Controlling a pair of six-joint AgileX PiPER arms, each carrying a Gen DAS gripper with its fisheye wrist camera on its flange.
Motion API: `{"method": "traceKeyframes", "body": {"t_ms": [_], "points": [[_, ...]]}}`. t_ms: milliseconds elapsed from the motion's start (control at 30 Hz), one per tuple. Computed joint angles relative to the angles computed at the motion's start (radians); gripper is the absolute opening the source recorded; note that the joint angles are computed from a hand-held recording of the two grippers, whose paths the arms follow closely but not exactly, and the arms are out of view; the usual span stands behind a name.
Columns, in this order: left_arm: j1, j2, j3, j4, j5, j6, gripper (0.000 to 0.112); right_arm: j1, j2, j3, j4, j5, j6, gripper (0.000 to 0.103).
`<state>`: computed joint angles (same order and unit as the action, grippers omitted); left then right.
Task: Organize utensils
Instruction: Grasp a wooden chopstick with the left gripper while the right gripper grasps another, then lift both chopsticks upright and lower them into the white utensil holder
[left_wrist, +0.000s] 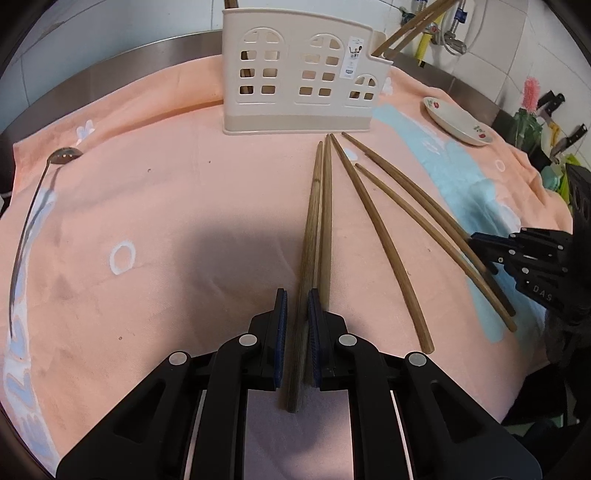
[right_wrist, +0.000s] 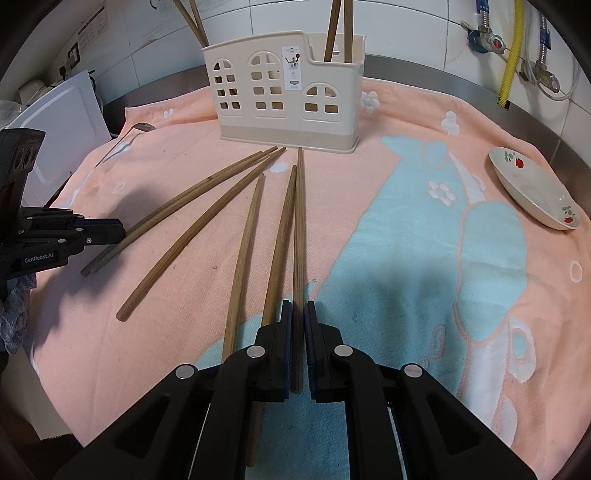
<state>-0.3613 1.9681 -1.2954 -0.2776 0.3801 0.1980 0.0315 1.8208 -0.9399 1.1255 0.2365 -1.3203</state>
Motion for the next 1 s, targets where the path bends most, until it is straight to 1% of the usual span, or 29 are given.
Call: {"method": "traceKeyframes", "body": {"t_ms": [100,167,200,233,300,367,433,600,733,767,833,1000], "points": [[-0.027,-0.004,0.002,0.118,-0.007,-0.093,0.011,-0.003,0.000,0.003,0.023,0.000,-0.024,0.007],[-0.039,0.004,-0.001,0.155,0.003,-0.125,0.011,-0.002,0.001,0.002,0.021,-0.001,-0.021,0.007],[-0.045,0.003,0.007,0.181,-0.010,-0.146,0.011,-0.003,0.001,0.002,0.019,0.001,-0.022,0.007],[-0.046,0.000,0.013,0.183,-0.015,-0.147,0.011,-0.003,0.001,0.001,0.020,0.001,-0.021,0.007],[-0.034,0.001,0.010,0.125,-0.010,-0.110,0.011,-0.001,0.000,0.004,0.030,-0.002,-0.031,0.007],[-0.030,0.003,0.015,0.101,-0.021,-0.108,0.011,-0.001,-0.001,0.005,0.036,-0.002,-0.035,0.007],[-0.043,0.000,0.024,0.159,-0.037,-0.166,0.011,-0.001,-0.001,0.009,0.069,-0.004,-0.066,0.007],[-0.040,0.001,0.023,0.125,-0.032,-0.155,0.011,-0.003,-0.001,0.013,0.111,-0.004,-0.102,0.007],[-0.050,0.001,0.016,0.187,-0.024,-0.225,0.009,-0.007,-0.003,0.018,0.137,-0.004,-0.126,0.007],[-0.049,0.002,0.013,0.175,-0.020,-0.219,0.008,-0.006,-0.005,0.020,0.147,-0.006,-0.134,0.006],[-0.038,-0.008,0.019,0.104,-0.024,-0.159,0.007,-0.012,-0.011,0.023,0.157,0.001,-0.144,0.006],[-0.033,-0.056,0.038,0.109,-0.037,-0.165,0.007,-0.014,-0.063,0.034,0.147,-0.008,-0.146,0.006]]}}
